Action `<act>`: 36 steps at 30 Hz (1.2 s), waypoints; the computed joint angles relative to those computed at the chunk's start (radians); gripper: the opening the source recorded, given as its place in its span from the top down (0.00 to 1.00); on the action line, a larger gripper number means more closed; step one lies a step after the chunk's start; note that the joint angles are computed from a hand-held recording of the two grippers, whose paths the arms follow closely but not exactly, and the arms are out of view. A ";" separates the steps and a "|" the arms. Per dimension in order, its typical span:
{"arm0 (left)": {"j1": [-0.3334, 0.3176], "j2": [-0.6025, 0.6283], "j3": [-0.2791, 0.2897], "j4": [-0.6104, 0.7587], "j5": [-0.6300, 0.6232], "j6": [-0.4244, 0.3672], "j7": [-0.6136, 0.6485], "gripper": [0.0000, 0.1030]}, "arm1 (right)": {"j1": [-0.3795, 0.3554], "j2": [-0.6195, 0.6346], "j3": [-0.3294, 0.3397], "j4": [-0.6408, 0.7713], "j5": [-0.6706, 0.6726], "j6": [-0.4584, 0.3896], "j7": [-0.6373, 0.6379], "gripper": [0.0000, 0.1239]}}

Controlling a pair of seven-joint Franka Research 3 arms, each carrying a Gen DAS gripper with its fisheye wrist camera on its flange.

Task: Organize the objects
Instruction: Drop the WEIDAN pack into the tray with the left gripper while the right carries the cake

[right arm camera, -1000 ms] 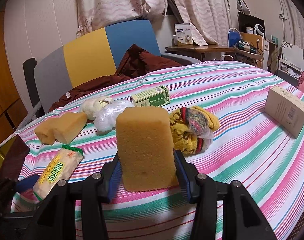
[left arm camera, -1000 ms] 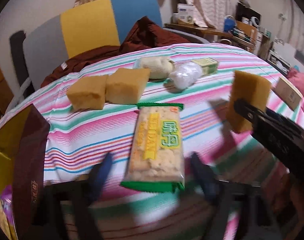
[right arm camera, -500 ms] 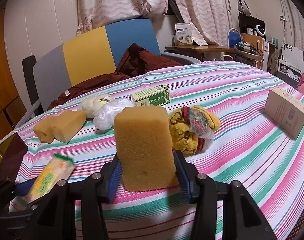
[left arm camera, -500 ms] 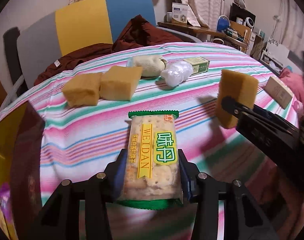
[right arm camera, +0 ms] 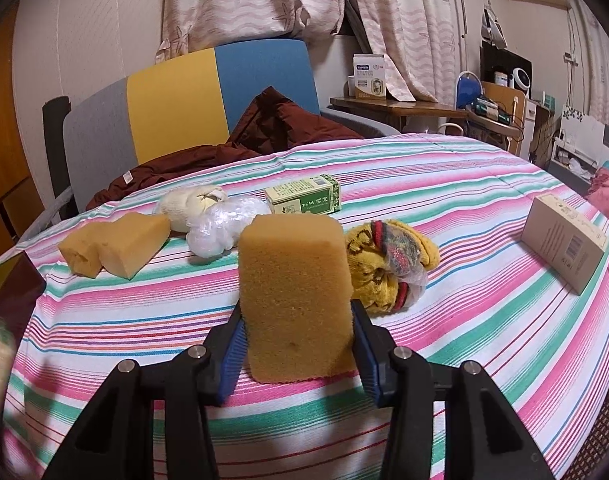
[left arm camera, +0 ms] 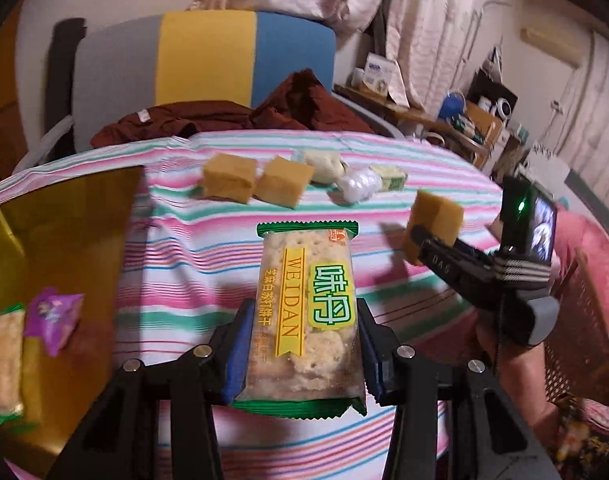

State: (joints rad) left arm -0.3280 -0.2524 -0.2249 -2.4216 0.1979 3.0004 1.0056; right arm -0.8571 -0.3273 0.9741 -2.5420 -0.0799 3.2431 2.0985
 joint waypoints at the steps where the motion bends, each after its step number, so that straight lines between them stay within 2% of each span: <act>1: 0.006 -0.028 0.003 -0.022 0.001 0.008 -0.007 0.54 | -0.007 -0.004 0.008 0.001 -0.001 -0.003 0.002 0.62; 8: 0.046 -0.177 0.044 -0.137 0.000 0.026 -0.051 0.54 | -0.048 -0.040 0.052 0.004 -0.026 -0.017 0.027 0.62; 14: 0.129 -0.267 0.075 -0.209 0.015 0.012 -0.086 0.54 | -0.063 -0.075 0.070 -0.001 -0.038 -0.020 0.044 0.63; 18: 0.170 -0.292 0.117 -0.238 0.005 -0.011 -0.091 0.54 | -0.052 -0.111 0.060 -0.020 -0.029 -0.012 0.062 0.63; 21: 0.195 -0.298 0.149 -0.247 -0.014 -0.047 -0.088 0.54 | -0.010 -0.117 0.028 -0.034 -0.021 -0.011 0.049 0.63; 25: 0.239 -0.298 0.172 -0.251 -0.028 -0.070 -0.081 0.54 | 0.114 -0.116 -0.065 -0.061 -0.012 -0.022 0.025 0.63; 29: 0.283 -0.264 0.174 -0.220 -0.016 -0.108 -0.058 0.54 | 0.326 -0.117 -0.224 -0.095 0.037 -0.011 0.010 0.63; 32: 0.281 -0.218 0.191 -0.183 -0.033 -0.147 -0.026 0.54 | 0.454 -0.138 -0.300 -0.111 0.071 0.019 -0.022 0.63; 34: 0.257 -0.194 0.223 -0.170 -0.080 -0.160 0.008 0.54 | 0.542 -0.146 -0.345 -0.111 0.086 0.035 -0.065 0.63; 36: 0.260 -0.177 0.225 -0.159 -0.105 -0.172 0.020 0.54 | 0.630 -0.147 -0.393 -0.108 0.101 0.042 -0.106 0.63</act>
